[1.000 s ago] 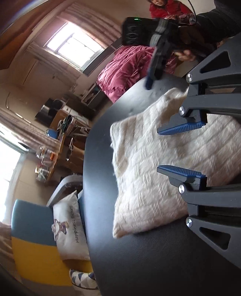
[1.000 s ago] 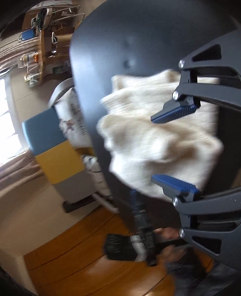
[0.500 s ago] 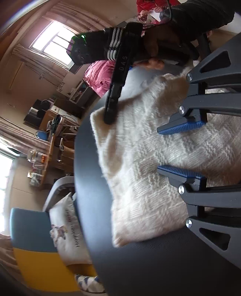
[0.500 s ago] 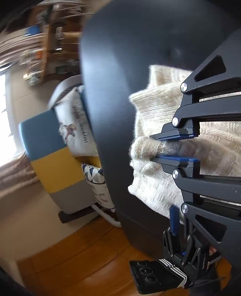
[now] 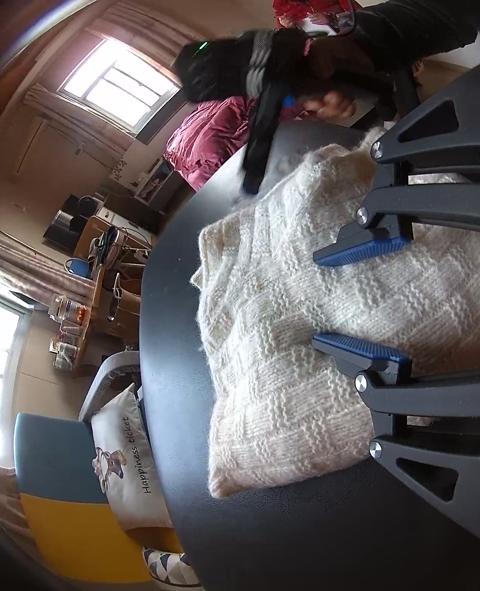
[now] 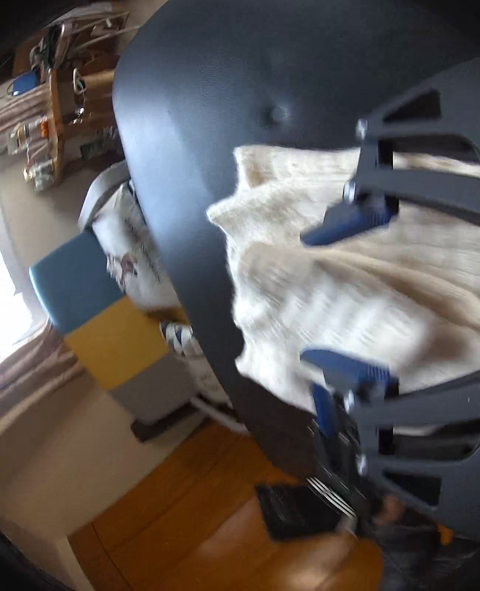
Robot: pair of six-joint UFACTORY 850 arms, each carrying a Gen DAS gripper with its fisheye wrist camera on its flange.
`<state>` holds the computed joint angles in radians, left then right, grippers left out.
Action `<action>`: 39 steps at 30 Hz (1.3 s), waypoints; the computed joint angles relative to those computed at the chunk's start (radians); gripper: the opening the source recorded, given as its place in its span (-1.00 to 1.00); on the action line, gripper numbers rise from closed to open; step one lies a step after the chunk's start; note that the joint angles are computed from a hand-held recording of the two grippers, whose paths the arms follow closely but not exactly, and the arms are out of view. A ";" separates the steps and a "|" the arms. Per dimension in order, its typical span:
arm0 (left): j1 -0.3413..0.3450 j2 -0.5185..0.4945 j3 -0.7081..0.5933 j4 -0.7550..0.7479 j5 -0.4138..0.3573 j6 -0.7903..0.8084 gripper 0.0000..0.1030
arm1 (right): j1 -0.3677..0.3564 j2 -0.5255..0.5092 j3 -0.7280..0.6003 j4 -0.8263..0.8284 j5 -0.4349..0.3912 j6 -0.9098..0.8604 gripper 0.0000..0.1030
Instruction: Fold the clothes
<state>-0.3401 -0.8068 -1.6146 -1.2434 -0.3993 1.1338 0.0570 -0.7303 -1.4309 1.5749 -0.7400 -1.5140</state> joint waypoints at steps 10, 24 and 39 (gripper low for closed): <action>-0.004 0.003 0.005 0.030 0.017 -0.016 -0.26 | 0.044 -0.063 -0.033 -0.240 -0.072 0.189 0.49; 0.032 0.107 0.151 -0.048 0.024 0.110 -0.25 | 0.147 0.002 0.079 -0.115 -0.046 0.060 -0.43; -0.035 0.035 -0.082 0.339 -0.203 -0.278 0.02 | 0.059 0.013 0.080 -0.071 -0.210 0.046 0.50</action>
<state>-0.3749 -0.7717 -1.6970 -0.9039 -0.6023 0.8561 0.1163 -0.7177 -1.3504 1.5038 -0.9498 -1.4682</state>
